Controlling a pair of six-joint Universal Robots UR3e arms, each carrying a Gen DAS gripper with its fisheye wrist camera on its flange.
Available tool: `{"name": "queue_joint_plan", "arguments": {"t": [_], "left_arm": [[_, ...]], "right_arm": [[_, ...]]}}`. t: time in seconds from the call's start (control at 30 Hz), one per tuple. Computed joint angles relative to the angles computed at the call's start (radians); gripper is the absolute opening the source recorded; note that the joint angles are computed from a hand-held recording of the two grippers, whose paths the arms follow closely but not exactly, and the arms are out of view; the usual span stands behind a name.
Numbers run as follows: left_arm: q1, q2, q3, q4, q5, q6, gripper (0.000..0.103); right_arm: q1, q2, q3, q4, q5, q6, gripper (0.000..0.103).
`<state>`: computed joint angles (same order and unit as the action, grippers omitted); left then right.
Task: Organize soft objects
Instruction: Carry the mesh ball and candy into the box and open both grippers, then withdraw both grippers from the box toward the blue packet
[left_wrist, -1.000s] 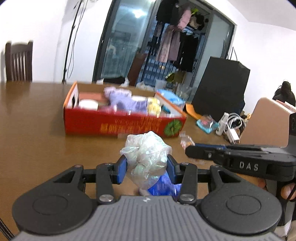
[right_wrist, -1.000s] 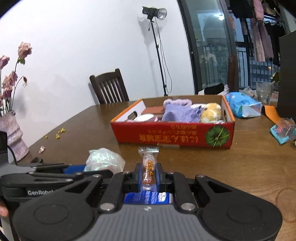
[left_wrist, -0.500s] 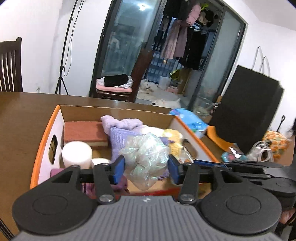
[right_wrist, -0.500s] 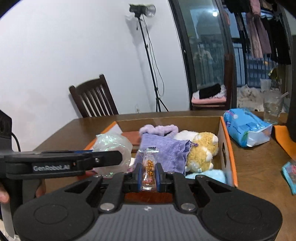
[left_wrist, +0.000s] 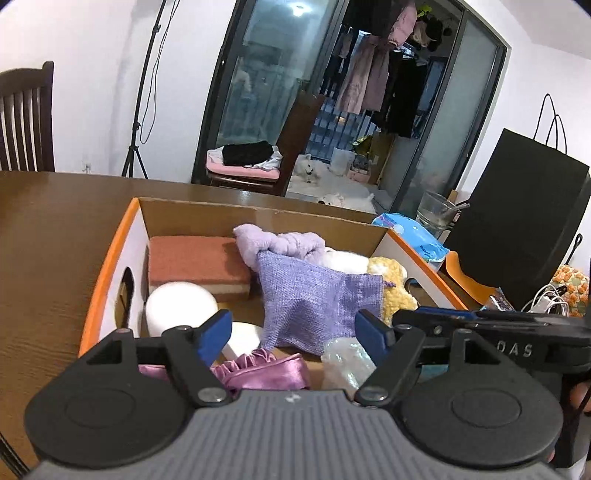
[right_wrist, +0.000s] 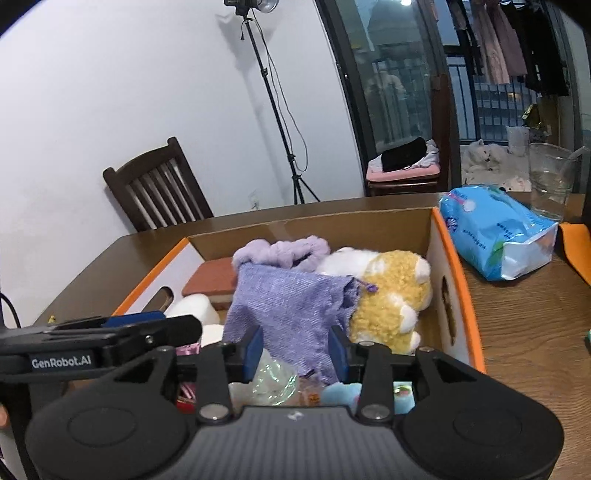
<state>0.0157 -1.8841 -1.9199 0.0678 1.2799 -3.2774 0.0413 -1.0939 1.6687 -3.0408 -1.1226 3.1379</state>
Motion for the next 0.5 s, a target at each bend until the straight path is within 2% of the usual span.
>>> {"name": "queue_joint_plan", "arguments": {"t": [0.1,0.2,0.27,0.33,0.5], "left_arm": [[0.004,0.066,-0.041,-0.01,0.013,0.01,0.075],[0.006,0.175,-0.12,-0.012,0.046,0.029,0.077],[0.006,0.275,-0.197,-0.015,0.073,0.049,0.078],[0.005,0.378,-0.278,-0.015,0.097,0.07,0.08],[-0.002,0.675,-0.49,-0.045,0.145,0.083,0.083]], "right_arm": [[-0.007,-0.05,0.03,0.0,-0.005,0.005,0.039],[-0.013,-0.146,0.102,-0.007,-0.014,-0.021,0.043],[-0.023,-0.23,0.179,-0.026,-0.014,-0.043,0.047],[-0.038,-0.316,0.259,-0.038,-0.006,-0.071,0.056],[-0.111,-0.578,0.486,-0.011,0.053,-0.136,0.057]]}}
